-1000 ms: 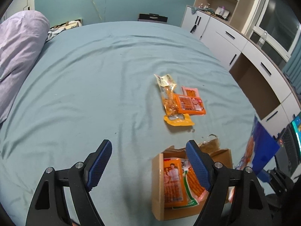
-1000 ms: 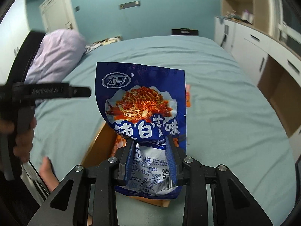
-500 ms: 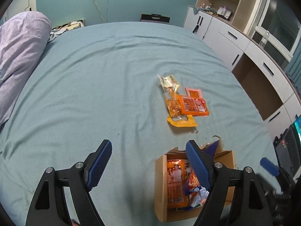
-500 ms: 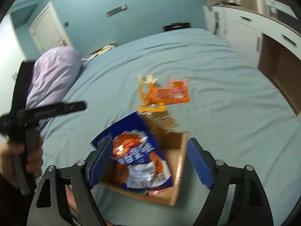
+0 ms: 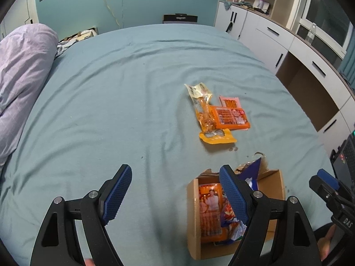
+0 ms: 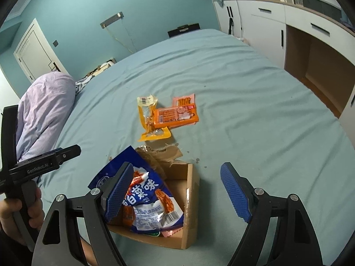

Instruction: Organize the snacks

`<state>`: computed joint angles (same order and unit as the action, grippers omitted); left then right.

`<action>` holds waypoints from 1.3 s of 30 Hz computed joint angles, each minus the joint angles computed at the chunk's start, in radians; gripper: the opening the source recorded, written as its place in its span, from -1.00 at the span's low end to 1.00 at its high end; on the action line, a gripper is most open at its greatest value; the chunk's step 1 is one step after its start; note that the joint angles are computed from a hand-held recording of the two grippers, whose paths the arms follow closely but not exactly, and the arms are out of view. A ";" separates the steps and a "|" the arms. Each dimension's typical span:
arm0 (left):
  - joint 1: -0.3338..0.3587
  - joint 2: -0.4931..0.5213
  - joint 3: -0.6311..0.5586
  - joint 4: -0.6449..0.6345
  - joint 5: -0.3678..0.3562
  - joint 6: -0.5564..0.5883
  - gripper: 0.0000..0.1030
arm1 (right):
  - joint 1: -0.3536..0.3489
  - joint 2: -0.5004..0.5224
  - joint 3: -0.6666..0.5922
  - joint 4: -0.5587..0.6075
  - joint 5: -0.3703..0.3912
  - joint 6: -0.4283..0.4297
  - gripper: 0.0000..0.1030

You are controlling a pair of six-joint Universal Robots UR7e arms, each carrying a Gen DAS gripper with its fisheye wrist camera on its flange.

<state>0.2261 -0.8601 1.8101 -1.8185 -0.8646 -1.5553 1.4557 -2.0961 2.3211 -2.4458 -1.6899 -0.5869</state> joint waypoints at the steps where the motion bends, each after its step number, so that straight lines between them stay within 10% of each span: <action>1: 0.001 0.003 -0.004 0.003 -0.001 0.002 0.60 | 0.000 0.006 -0.005 0.005 -0.003 0.005 0.56; 11: 0.022 0.077 -0.078 0.016 -0.028 0.117 0.60 | 0.076 0.095 -0.010 -0.093 -0.114 -0.045 0.56; 18: 0.051 0.094 -0.099 0.006 -0.043 0.144 0.67 | 0.142 0.198 0.033 -0.508 -0.336 -0.078 0.56; 28: 0.098 0.104 -0.113 -0.003 -0.050 0.193 0.72 | 0.113 0.353 -0.173 -0.165 -0.340 0.124 0.56; 39: 0.183 0.098 -0.084 -0.045 -0.084 0.198 0.72 | 0.124 0.681 -0.443 0.040 -0.297 0.151 0.56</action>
